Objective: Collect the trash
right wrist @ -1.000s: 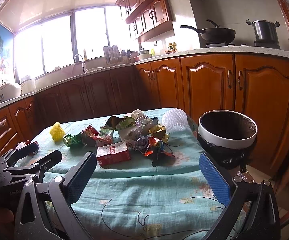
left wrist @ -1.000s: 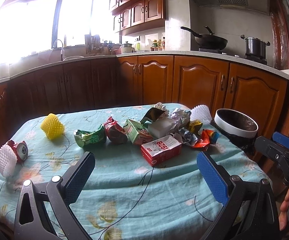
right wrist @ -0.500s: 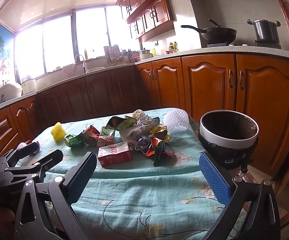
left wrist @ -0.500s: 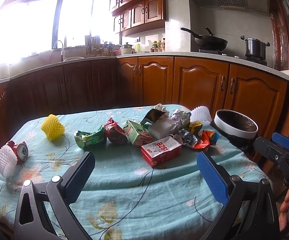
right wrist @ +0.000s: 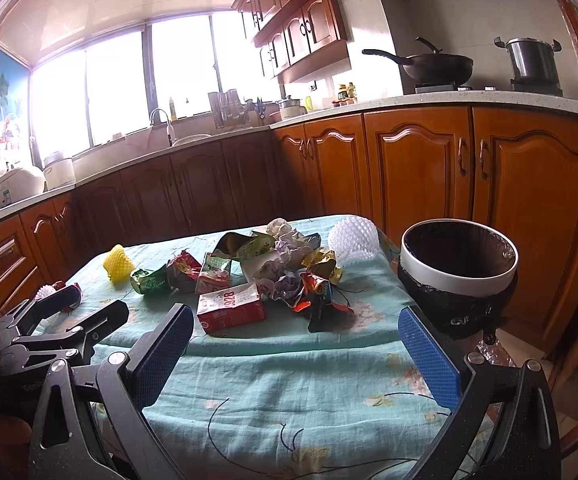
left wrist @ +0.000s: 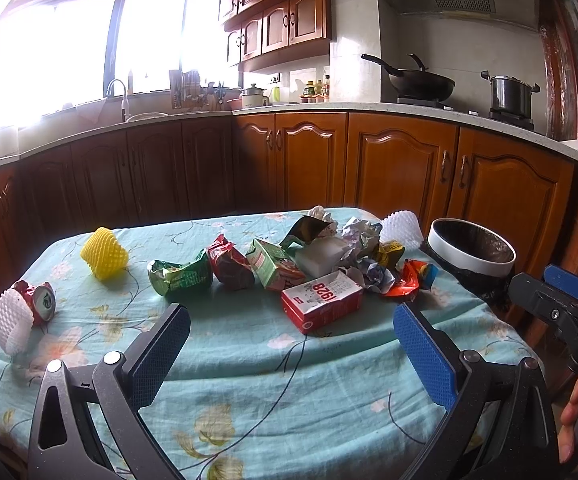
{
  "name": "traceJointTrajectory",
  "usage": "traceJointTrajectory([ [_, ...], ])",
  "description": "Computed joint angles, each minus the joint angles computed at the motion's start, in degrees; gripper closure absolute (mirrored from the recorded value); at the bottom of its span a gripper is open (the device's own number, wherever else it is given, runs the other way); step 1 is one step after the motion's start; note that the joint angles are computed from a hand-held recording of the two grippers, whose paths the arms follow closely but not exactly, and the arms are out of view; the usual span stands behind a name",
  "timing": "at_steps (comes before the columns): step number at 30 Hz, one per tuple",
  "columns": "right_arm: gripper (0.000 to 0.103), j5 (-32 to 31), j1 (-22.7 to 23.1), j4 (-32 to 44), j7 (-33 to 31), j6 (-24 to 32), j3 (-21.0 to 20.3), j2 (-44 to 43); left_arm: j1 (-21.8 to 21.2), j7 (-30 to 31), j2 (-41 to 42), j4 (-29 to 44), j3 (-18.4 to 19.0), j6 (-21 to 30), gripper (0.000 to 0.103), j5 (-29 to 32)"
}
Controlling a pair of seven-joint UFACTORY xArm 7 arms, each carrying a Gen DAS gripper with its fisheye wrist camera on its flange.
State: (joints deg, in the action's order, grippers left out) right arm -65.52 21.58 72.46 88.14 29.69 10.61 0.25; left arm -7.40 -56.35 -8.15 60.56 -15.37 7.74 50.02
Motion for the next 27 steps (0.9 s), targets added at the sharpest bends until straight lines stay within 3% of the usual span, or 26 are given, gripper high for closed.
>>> traceJointTrajectory([
  [19,0.000,4.10,-1.18,-0.40,-2.43,-3.16,-1.25,0.99,-3.39,7.58,4.03,2.45,3.42,-0.30,0.001,-5.71],
  [21,0.000,4.91,-1.23,-0.01,-3.31,-3.56,-1.47,1.42,-4.24,11.08,4.98,3.09,4.14,-0.18,0.001,-8.32],
  [27,0.000,9.22,-1.65,0.91,-7.16,-6.34,-2.73,3.12,-7.23,29.09,10.00,7.10,6.16,0.97,0.001,-22.48],
])
